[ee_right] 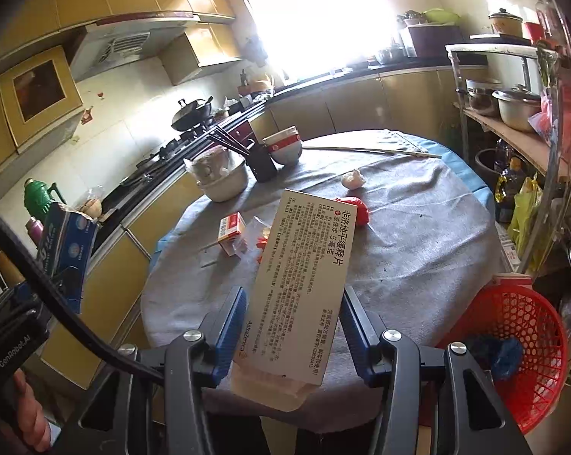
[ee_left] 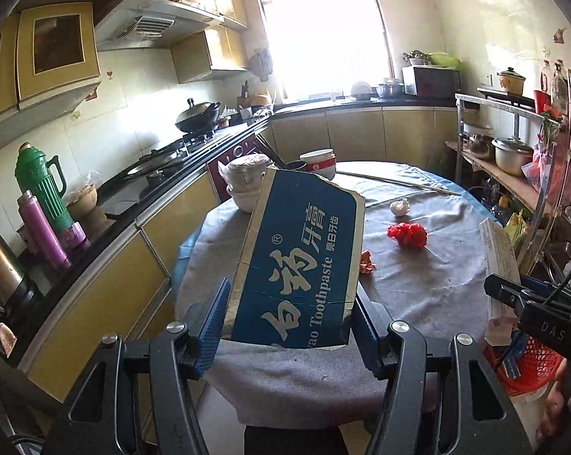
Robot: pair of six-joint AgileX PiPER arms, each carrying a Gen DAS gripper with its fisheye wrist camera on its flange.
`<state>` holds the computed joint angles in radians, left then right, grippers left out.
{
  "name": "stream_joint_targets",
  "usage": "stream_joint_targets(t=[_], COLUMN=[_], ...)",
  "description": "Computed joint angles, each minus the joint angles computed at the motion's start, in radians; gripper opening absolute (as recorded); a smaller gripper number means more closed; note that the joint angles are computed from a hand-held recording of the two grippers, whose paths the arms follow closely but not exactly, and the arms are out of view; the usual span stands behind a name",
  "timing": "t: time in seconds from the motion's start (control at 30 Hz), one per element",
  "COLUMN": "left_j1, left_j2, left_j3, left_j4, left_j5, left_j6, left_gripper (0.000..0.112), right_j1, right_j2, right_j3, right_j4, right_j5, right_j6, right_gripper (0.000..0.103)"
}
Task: Collect trash
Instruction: 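Carry the white medicine box with the right tool toward the red basket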
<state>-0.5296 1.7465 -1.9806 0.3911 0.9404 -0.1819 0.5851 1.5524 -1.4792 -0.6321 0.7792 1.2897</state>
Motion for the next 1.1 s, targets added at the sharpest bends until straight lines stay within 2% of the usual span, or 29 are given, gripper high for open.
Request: stream_joint_targets(t=[0.37,1.1], left_j1=[-0.021,-0.114], left_j2=[-0.059,-0.071], left_j3=[0.065,0.064], left_j4=[0.035,0.120], left_j5=[-0.033,-0.033], left_j6=[-0.029,-0.039], left_gripper=[0.062,0.062], right_j1=[0.047,0.055], right_j2=[-0.044,-0.147], right_j3=[0.026,0.145], right_j4=[-0.075,-0.148], right_j5=[0.016,-0.019], right_j6=[0.065,0.184], right_gripper=[0.053,0.053])
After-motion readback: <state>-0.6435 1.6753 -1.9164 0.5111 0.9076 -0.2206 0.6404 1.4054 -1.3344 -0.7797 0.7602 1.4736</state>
